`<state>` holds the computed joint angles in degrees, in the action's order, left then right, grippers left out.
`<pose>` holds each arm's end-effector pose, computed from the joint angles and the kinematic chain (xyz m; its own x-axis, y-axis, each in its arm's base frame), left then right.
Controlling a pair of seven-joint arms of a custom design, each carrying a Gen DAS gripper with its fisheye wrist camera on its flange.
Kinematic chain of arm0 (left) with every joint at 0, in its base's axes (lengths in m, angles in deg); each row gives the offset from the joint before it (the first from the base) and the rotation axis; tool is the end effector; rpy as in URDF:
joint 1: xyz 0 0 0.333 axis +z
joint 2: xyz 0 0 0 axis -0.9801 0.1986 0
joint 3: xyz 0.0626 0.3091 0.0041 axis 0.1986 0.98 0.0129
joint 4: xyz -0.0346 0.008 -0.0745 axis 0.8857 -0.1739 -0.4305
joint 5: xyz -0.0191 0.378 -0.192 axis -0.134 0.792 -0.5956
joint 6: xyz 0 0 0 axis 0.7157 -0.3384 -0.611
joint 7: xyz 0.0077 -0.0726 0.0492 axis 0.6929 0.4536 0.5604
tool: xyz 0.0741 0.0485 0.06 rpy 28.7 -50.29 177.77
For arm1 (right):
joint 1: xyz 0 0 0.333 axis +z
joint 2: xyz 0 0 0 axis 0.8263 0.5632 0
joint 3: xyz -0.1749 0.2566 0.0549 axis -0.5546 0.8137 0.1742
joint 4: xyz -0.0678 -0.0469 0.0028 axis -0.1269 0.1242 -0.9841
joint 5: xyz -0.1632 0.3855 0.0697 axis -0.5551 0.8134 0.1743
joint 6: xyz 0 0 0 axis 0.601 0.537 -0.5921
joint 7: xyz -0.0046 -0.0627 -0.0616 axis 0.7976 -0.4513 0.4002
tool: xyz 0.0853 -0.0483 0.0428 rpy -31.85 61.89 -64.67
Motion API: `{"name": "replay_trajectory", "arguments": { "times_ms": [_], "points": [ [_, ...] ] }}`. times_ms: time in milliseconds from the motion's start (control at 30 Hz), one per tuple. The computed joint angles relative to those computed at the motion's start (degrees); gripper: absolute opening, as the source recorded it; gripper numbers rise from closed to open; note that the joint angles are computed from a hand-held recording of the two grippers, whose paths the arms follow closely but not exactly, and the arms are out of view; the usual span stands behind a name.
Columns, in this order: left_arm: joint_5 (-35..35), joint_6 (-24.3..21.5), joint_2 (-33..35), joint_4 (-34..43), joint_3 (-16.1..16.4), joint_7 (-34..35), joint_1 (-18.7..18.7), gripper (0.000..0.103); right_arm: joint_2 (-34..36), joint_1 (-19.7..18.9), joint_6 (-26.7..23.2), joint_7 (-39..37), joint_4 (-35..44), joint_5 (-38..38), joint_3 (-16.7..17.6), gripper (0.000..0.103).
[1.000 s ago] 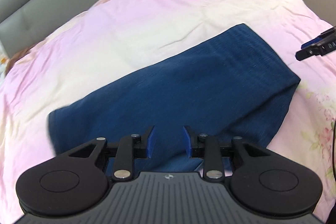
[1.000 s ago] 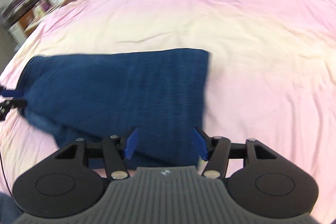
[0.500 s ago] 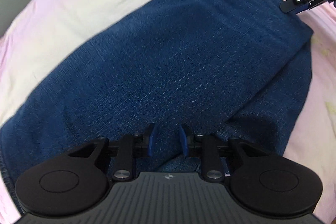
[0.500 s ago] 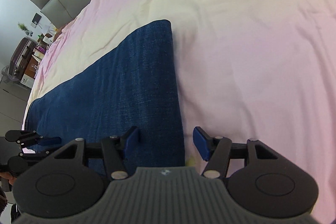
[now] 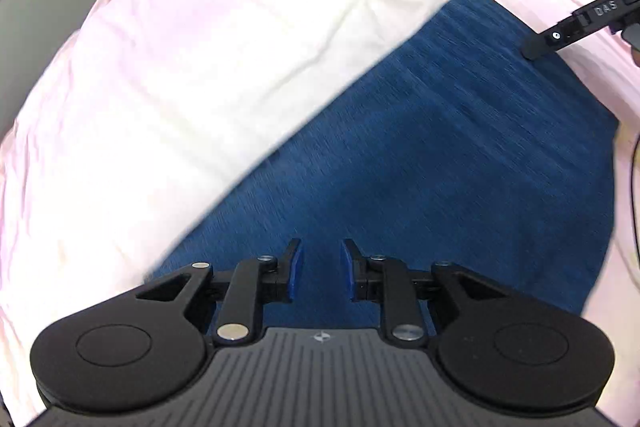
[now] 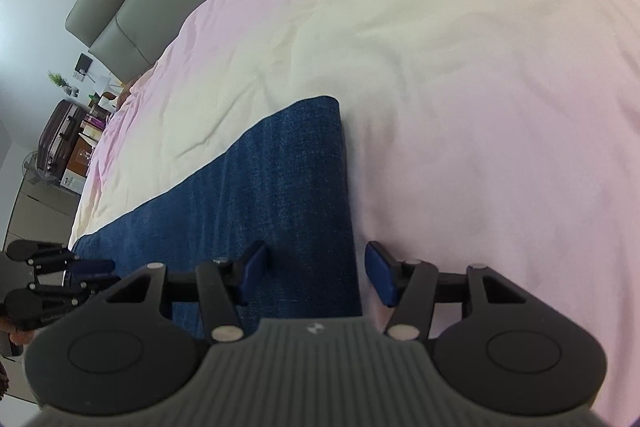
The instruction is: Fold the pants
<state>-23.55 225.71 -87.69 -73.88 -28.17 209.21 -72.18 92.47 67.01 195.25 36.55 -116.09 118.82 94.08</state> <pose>0.6187 0.0399 0.4604 -0.6275 -0.7473 -0.2188 -0.6792 0.6627 -0.3155 0.6188 0.1632 0.3536 0.0352 -0.7842 -0.6195 -0.9066 0.2358 -0.3500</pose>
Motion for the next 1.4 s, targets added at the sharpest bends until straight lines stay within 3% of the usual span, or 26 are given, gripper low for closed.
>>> {"name": "replay_trajectory", "arguments": {
  "times_ms": [367, 567, 767, 900, 1033, 1200, 1400],
  "points": [
    [3.8, 4.9, 10.3, 6.4, 0.7, -2.5, -2.5, 0.017, 3.8, -2.1, -3.2, -4.2, 3.1, 3.3, 0.7, 0.046],
    [8.2, 9.2, 7.9, 2.3, 1.4, -4.0, -4.1, 0.016, 4.0, -2.7, -4.3, -4.4, 2.8, 4.7, 0.6, 0.045],
    [1.6, 3.7, -1.0, -3.7, 0.2, 6.0, -1.5, 0.017, 0.9, -2.6, -7.6, -3.3, 0.0, 1.5, -0.3, 0.044],
    [2.4, -1.3, -4.5, -7.3, 0.0, 10.5, -0.3, 0.017, -0.9, -2.7, -8.9, -5.5, -2.6, 3.0, -0.7, 0.04],
    [3.6, 0.1, -5.8, -11.1, -0.5, 10.3, 0.4, 0.014, -0.1, -2.4, -9.5, -4.6, -2.0, 3.7, -1.1, 0.034],
    [4.0, 1.5, -5.4, -12.4, -0.9, 10.3, 0.4, 0.003, -1.7, -0.3, -8.6, -2.1, -1.0, -6.9, -1.6, 0.014],
    [4.9, 8.9, -7.7, -18.1, -1.1, 13.1, 0.4, 0.0, -4.4, 3.6, -10.7, 9.9, 2.9, -28.8, -2.8, 0.008]
  ]
}}
